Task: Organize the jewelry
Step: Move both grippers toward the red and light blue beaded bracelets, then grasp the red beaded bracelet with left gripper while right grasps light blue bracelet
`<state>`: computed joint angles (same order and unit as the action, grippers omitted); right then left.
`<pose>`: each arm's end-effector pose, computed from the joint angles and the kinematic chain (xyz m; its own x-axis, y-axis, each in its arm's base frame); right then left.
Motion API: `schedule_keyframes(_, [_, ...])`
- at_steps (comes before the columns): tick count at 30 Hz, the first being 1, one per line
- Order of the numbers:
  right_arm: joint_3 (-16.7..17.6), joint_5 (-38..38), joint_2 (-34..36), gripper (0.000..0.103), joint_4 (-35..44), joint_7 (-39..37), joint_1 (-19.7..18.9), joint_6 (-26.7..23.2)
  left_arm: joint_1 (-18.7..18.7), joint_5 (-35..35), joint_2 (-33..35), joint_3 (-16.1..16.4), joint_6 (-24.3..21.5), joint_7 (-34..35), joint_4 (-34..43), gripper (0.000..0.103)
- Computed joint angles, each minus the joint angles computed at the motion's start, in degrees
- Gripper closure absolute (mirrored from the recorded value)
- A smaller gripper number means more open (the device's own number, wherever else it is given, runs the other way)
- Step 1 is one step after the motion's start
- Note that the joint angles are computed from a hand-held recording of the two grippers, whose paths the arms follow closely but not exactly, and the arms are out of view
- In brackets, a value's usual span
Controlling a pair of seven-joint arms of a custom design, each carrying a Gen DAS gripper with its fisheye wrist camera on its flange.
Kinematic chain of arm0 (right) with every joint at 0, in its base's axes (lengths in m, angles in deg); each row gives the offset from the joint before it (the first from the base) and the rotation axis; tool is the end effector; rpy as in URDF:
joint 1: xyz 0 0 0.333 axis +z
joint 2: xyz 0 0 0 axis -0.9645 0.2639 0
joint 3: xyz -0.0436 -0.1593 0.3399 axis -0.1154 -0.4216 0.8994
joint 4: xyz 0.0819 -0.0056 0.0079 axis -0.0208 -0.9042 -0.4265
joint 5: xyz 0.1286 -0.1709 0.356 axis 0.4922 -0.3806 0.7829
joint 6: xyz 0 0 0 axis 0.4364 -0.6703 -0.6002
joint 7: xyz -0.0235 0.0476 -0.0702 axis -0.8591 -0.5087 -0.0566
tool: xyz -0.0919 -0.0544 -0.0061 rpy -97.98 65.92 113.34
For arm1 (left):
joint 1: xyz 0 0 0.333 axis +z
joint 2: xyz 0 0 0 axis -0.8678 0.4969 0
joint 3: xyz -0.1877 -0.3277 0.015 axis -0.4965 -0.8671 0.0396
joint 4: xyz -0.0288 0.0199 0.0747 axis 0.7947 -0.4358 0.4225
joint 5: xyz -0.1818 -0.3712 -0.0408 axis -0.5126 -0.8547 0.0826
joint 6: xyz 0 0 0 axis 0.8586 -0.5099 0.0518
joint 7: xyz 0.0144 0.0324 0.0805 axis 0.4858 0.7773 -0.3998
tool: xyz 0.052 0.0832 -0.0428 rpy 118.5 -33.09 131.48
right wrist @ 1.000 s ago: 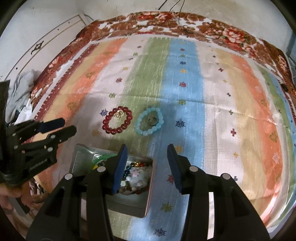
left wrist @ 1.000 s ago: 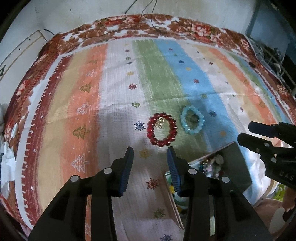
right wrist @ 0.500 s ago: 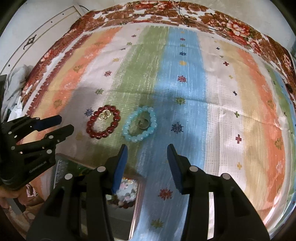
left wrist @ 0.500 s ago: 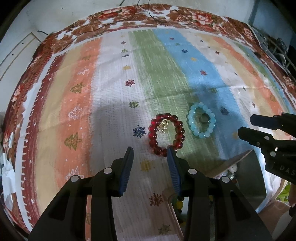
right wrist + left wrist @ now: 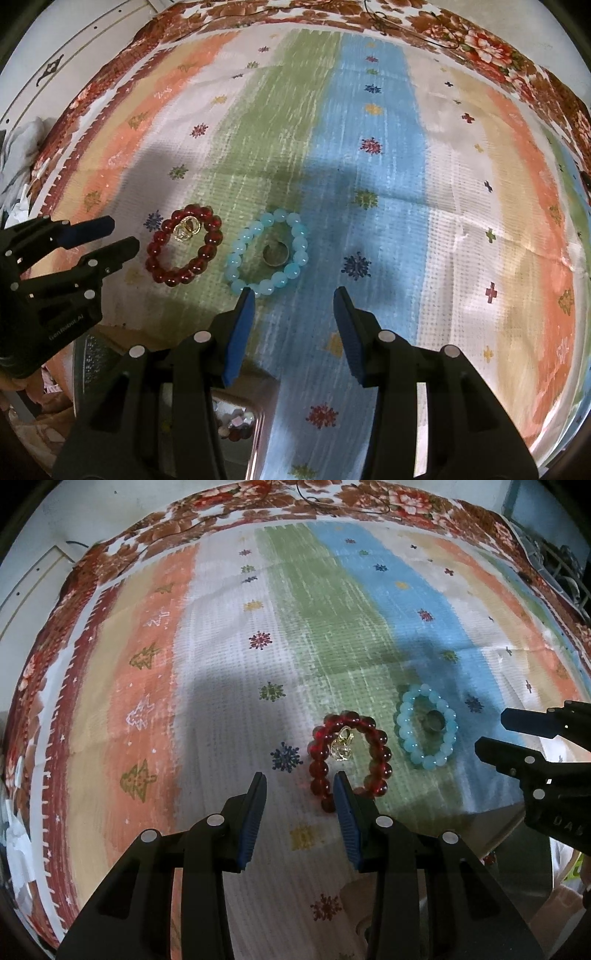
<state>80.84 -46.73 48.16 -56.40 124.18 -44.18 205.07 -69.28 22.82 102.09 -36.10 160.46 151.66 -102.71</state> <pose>0.6191 0.4020 0.4788 -0.0850 -0.9954 -0.0451 -0.9365 0.0952 -0.3374 0.6503 -0.2268 0.4842 -0.5116 -0.8584 -0.0385 -0.7887 0.4869 -0.3755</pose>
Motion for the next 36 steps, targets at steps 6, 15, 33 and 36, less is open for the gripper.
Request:
schedule_keyframes(6, [0.0, 1.1, 1.7, 0.057, 1.7, -1.7, -0.6, -0.7, -0.2, 0.3, 1.4, -0.1, -1.3, 1.1, 1.2, 0.066])
schedule_keyframes(15, [-0.4, 2.5, 3.9, 0.057, 4.0, -3.7, -1.1, -2.1, 0.3, -0.5, 3.3, -0.3, -3.3, 3.1, 3.1, 0.065])
schedule_keyframes(33, [-0.4, 5.7, 7.2, 0.054, 7.7, -7.3, -1.3, -4.4, 0.3, -2.7, 5.1, -0.7, -6.2, 6.9, 5.1, 0.063])
schedule_keyframes(36, [-0.5, 5.9, 7.2, 0.054, 7.7, -7.2, -1.3, -4.4, 0.2, -2.4, 5.2, -0.5, -5.9, 6.7, 5.0, 0.066])
